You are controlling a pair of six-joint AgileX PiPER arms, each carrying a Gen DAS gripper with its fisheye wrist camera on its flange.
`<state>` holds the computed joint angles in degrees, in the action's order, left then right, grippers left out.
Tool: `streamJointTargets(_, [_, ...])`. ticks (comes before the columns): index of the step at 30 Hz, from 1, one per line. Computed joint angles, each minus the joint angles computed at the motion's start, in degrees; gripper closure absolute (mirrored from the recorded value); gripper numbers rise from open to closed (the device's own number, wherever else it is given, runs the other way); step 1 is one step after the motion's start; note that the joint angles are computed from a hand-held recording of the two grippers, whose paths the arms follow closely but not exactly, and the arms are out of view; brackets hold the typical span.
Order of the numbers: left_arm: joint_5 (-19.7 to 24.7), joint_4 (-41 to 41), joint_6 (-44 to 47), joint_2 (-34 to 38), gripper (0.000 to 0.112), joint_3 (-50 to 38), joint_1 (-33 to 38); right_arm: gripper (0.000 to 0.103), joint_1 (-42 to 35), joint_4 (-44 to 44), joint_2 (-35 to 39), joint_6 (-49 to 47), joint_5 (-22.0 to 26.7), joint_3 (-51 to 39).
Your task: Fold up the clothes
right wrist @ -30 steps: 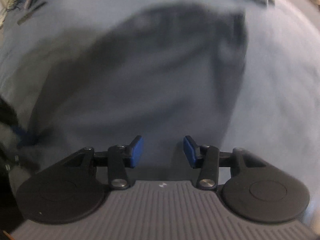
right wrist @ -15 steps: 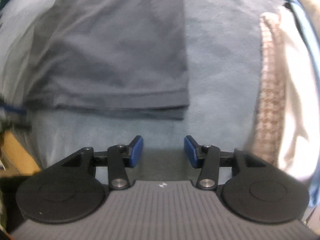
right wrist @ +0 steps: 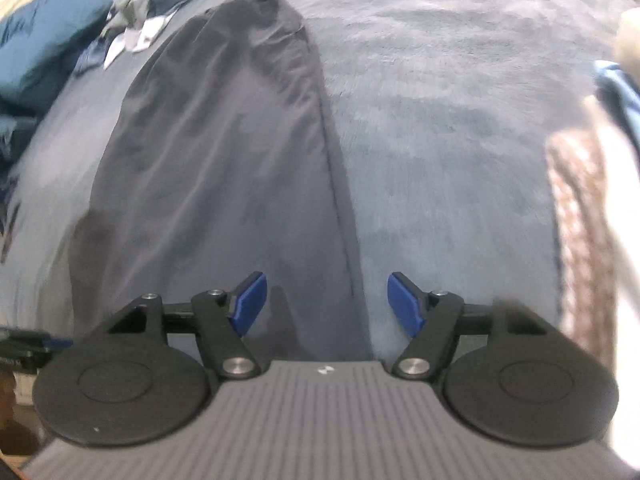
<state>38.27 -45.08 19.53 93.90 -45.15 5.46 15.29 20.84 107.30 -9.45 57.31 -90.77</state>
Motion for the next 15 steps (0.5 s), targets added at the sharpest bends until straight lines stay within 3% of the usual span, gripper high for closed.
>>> streamJointTargets(1, [0.1, 0.0, 0.9, -1.1, 0.056, 0.9, 0.8, 0.036, 0.1, 0.6, 1.3, 0.0, -0.4, -1.1])
streamJointTargets(4, [6.8, -0.3, 4.5, -6.1, 0.055, 2.7, 7.2, 0.033, -0.1, 3.9, 4.4, 0.3, -1.2, -2.4])
streamJointTargets(5, [10.3, 1.6, 3.0, -9.0, 0.055, 2.8, 9.4, 0.032, -0.5, 4.9, 4.3, 0.0, -1.2, -2.0])
streamJointTargets(7, [21.7, 8.5, -1.0, -19.6, 0.055, 2.9, 19.1, 0.032, -0.8, 6.6, 3.0, -0.7, -0.8, 0.0])
streamJointTargets(10, [29.6, 7.7, 1.8, -22.9, 0.061, 5.0, 23.9, 0.032, -1.6, 8.9, 0.1, -2.0, 2.9, 4.2])
streamJointTargets(13, [29.4, 8.0, -0.8, -24.8, 0.065, 7.1, 22.2, 0.032, -2.3, 9.6, -4.2, -2.8, 6.0, 9.3])
streamJointTargets(15, [28.2, 8.2, -4.0, -24.0, 0.076, 6.8, 21.4, 0.033, -2.8, 9.9, -4.8, -2.1, 8.1, 9.9])
